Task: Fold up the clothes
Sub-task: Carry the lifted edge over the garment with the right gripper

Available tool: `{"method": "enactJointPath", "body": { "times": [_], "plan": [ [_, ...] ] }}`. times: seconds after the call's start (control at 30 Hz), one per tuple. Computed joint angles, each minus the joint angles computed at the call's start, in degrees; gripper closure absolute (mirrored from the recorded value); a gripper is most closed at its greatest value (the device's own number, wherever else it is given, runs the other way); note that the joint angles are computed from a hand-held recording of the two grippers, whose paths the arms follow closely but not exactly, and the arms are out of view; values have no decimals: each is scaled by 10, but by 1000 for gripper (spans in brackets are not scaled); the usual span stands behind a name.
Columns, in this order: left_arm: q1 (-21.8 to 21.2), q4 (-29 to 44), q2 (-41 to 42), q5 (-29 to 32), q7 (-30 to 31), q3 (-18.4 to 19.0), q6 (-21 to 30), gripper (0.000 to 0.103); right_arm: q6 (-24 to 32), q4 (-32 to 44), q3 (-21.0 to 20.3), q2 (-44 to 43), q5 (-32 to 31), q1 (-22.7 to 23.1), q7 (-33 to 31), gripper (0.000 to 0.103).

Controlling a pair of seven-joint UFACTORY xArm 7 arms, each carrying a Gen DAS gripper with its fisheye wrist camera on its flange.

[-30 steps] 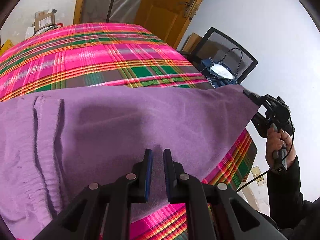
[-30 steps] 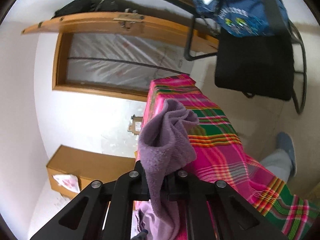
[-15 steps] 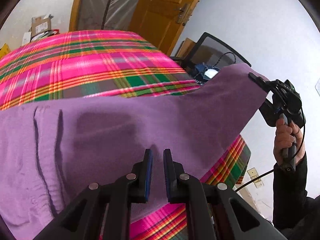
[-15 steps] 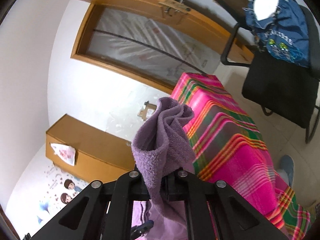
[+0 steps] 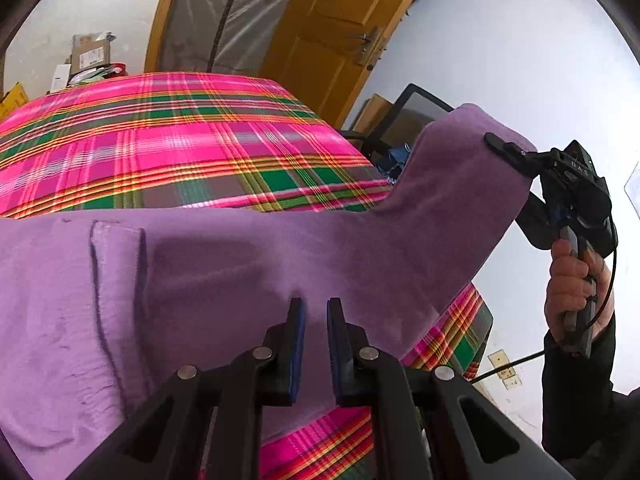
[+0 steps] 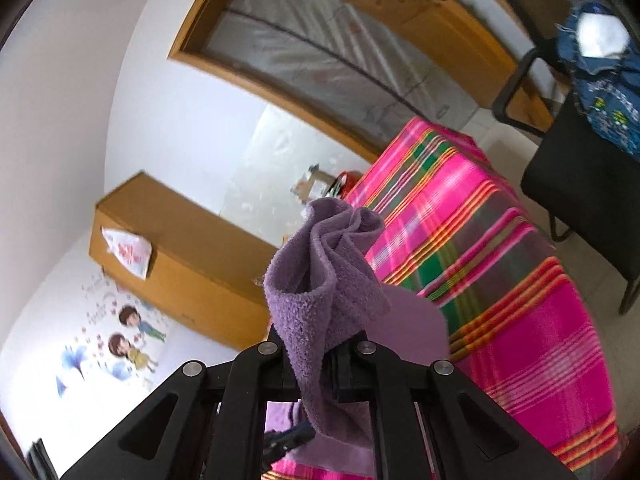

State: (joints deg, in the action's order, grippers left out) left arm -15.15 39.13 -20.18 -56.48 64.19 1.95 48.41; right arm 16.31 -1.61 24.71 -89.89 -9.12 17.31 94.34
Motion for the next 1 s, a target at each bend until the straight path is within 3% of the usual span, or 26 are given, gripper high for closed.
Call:
{"method": "enactJointPath", "body": {
  "times": [0.23, 0.43, 0.6, 0.73, 0.8, 0.9, 0.93, 1.0],
  "plan": [
    [16, 2, -11, -12, 9, 19, 0, 93, -132, 59, 12, 210, -3, -63, -40, 93],
    [38, 2, -18, -21, 11, 37, -8, 93, -229, 116, 49, 387, 10, -114, -85, 92],
    [59, 9, -9, -24, 6, 49, -15, 93, -265, 180, 93, 524, 18, -155, -137, 92],
    [71, 11, -6, -25, 7, 54, -15, 93, -261, 234, 136, 623, 21, -191, -183, 91],
    [75, 12, -4, -27, 8, 55, -15, 93, -255, 253, 137, 669, 22, -188, -210, 86],
    [80, 12, -1, -28, 11, 56, -13, 93, -244, 274, 95, 729, 26, -140, -252, 74],
    [82, 13, 0, -28, 12, 57, -12, 93, -252, 274, 104, 729, 31, -145, -258, 65],
    [86, 13, 2, -29, 11, 57, -9, 93, -252, 278, 106, 728, 39, -141, -277, 59]
  ]
}}
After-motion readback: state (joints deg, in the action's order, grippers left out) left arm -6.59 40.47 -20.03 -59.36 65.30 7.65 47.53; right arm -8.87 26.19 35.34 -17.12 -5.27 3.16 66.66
